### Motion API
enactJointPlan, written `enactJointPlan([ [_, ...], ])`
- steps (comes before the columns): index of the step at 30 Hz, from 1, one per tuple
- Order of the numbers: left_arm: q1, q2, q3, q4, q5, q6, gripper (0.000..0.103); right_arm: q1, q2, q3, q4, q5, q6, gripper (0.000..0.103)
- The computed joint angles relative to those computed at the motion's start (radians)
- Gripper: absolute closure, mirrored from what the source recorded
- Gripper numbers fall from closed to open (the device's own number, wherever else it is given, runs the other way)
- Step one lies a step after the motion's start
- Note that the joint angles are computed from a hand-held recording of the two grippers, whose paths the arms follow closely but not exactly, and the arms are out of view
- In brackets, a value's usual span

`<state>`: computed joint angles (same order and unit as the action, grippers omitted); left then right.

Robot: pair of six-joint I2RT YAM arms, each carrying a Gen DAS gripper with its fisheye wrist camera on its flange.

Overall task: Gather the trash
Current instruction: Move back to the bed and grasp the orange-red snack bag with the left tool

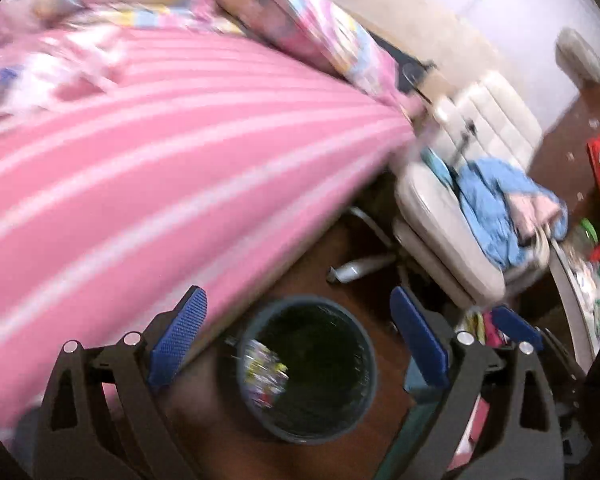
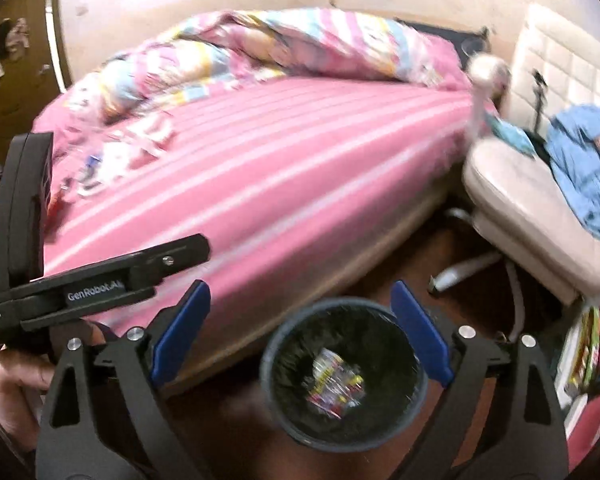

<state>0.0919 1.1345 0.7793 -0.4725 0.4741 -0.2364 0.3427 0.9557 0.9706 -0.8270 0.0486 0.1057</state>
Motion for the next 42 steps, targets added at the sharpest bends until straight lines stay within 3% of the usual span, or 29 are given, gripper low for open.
enactJointPlan([
  [7, 0.481, -0.015, 0.159, -0.253, 0.193, 0.237, 0.012, 0.349, 0.164, 0.159, 0.037, 0.135, 0.138, 0.009],
  [12, 0.789, 0.106, 0.292, -0.376, 0.284, 0.417, 0.012, 0.516, 0.344, 0.29, 0.089, 0.175, 0.188, 0.009],
  [16, 0.976, 0.255, 0.396, -0.425, 0.302, 0.5, 0.012, 0.605, 0.49, 0.423, 0.109, 0.194, 0.197, 0.009],
  [24, 1.123, 0.538, 0.554, -0.427, 0.241, 0.505, 0.013, 0.679, 0.766, 0.708, 0.117, 0.202, 0.163, 0.009],
  [38, 1.076, 0.822, 0.752, -0.307, 0.27, 0.421, 0.014, 0.648, 1.157, 1.119, 0.053, 0.119, 0.185, 0.009],
  [42, 1.044, 0.874, 0.811, -0.298, 0.268, 0.409, 0.052, 0.62, 1.303, 1.315, -0.011, 0.087, 0.209, 0.009],
])
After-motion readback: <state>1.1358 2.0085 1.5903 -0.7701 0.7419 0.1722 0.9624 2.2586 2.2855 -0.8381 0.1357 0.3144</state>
